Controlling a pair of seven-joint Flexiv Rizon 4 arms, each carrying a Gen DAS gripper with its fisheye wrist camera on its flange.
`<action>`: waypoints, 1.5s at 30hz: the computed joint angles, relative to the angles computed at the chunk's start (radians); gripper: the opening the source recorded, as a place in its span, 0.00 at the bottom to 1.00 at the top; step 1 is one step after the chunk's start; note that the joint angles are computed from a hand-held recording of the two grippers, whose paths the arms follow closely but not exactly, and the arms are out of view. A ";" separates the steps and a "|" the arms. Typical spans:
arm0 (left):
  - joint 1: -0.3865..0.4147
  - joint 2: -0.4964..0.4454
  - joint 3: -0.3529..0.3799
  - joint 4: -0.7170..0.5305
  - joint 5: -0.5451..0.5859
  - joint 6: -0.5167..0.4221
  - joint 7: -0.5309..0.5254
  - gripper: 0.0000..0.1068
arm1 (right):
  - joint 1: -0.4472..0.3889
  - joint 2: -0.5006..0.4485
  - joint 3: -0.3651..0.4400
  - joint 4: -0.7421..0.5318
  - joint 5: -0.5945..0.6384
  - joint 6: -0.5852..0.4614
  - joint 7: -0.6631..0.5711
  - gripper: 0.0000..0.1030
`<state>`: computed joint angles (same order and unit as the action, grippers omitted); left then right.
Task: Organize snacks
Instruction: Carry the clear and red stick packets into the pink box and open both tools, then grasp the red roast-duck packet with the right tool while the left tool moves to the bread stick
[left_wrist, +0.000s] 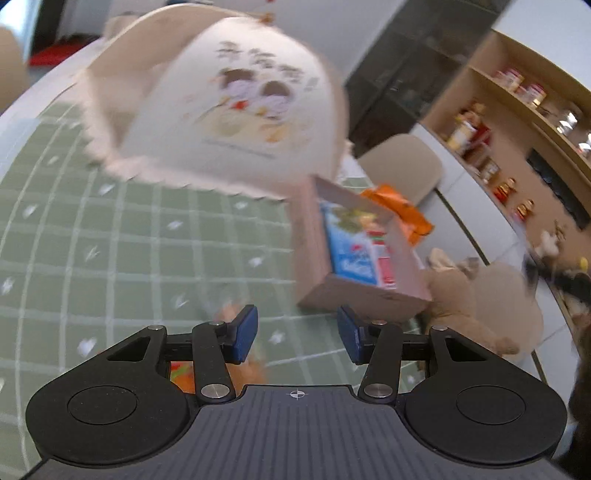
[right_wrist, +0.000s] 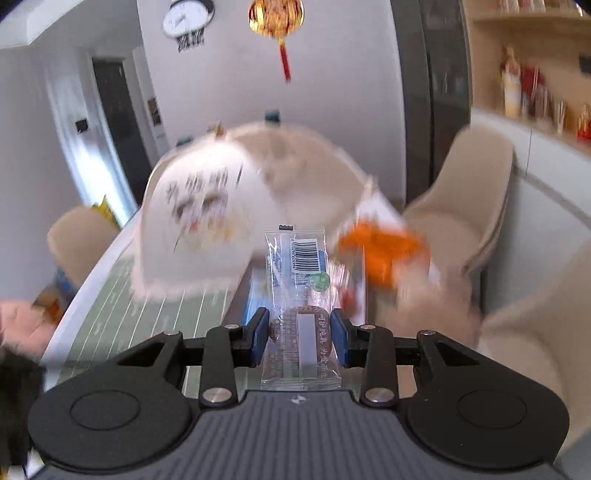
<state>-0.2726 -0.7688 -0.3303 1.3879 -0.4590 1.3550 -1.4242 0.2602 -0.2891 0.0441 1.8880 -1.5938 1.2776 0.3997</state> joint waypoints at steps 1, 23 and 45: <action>-0.002 0.006 0.014 0.015 -0.002 0.015 -0.017 0.49 | 0.000 -0.029 -0.012 -0.055 0.029 -0.006 -0.049 0.45; 0.034 0.187 0.147 0.290 0.089 -0.086 -0.147 0.49 | 0.196 -0.423 0.119 -0.331 0.801 -0.002 -0.847 0.69; 0.075 0.220 0.164 0.367 0.127 0.074 -0.329 0.49 | 0.302 -0.718 0.261 -0.703 1.060 -0.094 -1.512 0.77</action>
